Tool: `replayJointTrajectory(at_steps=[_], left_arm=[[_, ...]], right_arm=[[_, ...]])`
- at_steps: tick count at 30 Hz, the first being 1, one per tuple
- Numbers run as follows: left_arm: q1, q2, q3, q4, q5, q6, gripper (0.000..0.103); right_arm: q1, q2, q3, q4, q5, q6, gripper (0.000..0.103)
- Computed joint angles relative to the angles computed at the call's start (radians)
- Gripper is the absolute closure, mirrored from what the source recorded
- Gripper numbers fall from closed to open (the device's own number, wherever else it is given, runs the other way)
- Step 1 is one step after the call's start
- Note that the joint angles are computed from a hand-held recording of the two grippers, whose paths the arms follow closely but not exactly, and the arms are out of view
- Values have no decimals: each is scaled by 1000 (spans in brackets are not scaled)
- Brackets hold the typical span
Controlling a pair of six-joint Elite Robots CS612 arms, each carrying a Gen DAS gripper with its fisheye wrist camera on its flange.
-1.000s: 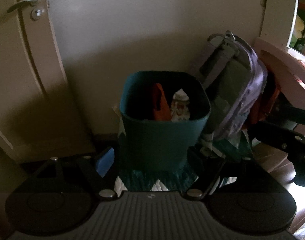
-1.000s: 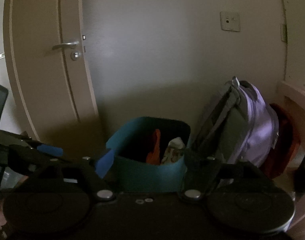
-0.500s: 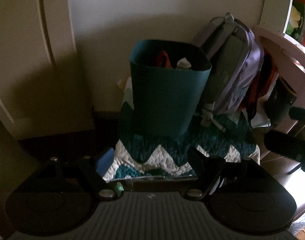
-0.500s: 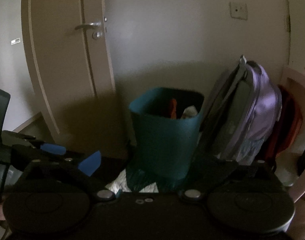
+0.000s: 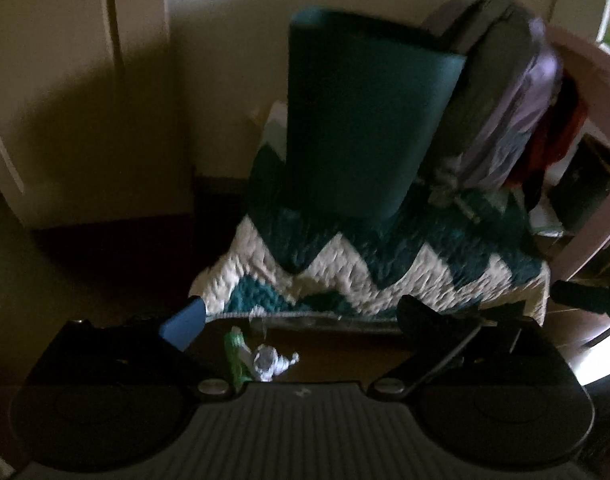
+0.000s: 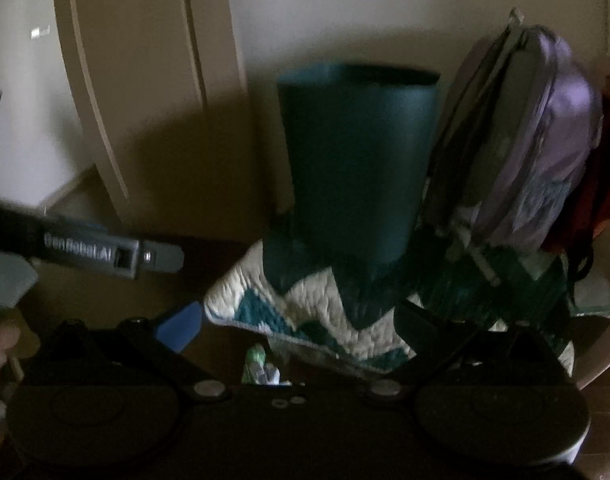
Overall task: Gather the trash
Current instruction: 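Withdraw both open tools from the wastebasket toward the floor trash, then grasp the white sock with the left tool while the right tool grasps the white-yellow tube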
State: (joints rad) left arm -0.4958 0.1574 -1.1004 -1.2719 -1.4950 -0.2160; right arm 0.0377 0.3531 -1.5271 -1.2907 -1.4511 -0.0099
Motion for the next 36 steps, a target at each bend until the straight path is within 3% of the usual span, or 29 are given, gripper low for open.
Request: replayJointTrajectory(at_steps=[13, 22, 32, 36], left_arm=[[31, 53, 137, 173, -94, -192, 1], [36, 74, 270, 255, -103, -301, 1], [69, 47, 511, 203, -152, -431, 1], [72, 23, 627, 141, -153, -426, 1]], right_arm=[[-8, 107, 31, 112, 55, -108, 2], [-10, 156, 102, 179, 85, -181, 8], [-1, 188, 219, 195, 88, -335, 16], [2, 198, 261, 221, 111, -381, 23]])
